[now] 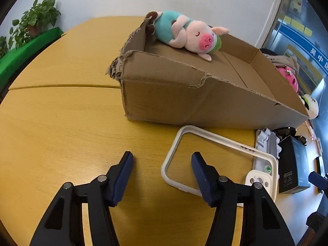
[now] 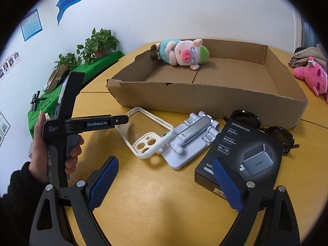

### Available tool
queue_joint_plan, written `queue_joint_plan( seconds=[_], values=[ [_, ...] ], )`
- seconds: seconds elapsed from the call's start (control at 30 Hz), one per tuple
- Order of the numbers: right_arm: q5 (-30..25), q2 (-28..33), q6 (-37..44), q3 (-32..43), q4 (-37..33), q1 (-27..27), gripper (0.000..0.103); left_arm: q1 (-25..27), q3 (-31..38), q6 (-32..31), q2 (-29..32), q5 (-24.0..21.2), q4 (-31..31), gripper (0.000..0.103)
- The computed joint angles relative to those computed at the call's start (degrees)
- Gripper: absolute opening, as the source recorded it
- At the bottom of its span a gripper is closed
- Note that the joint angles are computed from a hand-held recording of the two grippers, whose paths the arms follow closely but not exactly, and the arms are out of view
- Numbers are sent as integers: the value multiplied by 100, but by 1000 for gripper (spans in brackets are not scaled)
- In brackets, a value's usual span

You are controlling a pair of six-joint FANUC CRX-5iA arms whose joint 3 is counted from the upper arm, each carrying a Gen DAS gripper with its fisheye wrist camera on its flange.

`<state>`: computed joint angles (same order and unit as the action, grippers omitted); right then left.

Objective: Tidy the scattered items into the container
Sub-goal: 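Lower the right gripper onto the clear phone case rim and close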

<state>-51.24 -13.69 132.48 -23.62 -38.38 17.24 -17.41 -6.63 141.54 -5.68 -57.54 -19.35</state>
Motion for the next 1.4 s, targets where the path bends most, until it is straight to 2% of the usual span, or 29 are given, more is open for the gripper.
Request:
queue_joint_plan(
  seconds=[0.03,0.1,0.13,0.17,0.2,0.47,0.6,0.87,0.93,1.0,1.23,1.3,1.33,1.4],
  values=[
    [-14,15,-16,6,-9,-5,94,-8,61,-57,51,-56,-16,54],
    [-43,62,-34,29,-39,-14,94,-135,316,-146,238,-394,-208,35],
    [-46,85,-51,35,-47,-7,94,-135,315,-215,235,-392,-191,29],
    [-52,109,-64,42,-62,-5,94,-94,261,-311,198,-314,-87,16],
    [-71,132,-70,53,-85,-9,94,-84,239,-359,179,-298,-41,10],
    [-201,305,28,135,-363,-130,94,-527,379,-123,128,-1032,-481,6],
    [-139,306,41,116,-427,-91,94,-801,335,275,-4,-1430,-623,6],
    [-88,-142,311,-271,-506,248,91,-1208,313,823,-103,-1944,-611,5],
    [-10,-106,146,-363,-281,510,86,-1293,329,884,-89,-1982,-614,5],
    [58,3,-135,-397,-88,671,70,-1356,356,941,-63,-2019,-637,5],
    [620,-50,-817,-746,701,1099,39,-1449,417,885,13,-2008,-632,6],
    [836,-131,-1066,-883,996,1287,23,-1465,431,848,33,-1975,-606,6],
    [824,-117,-1054,-874,1002,1297,19,-1478,450,833,50,-1993,-614,6],
    [868,-118,-1090,-892,1059,1339,19,-1560,564,802,150,-2131,-713,5]
  ],
)
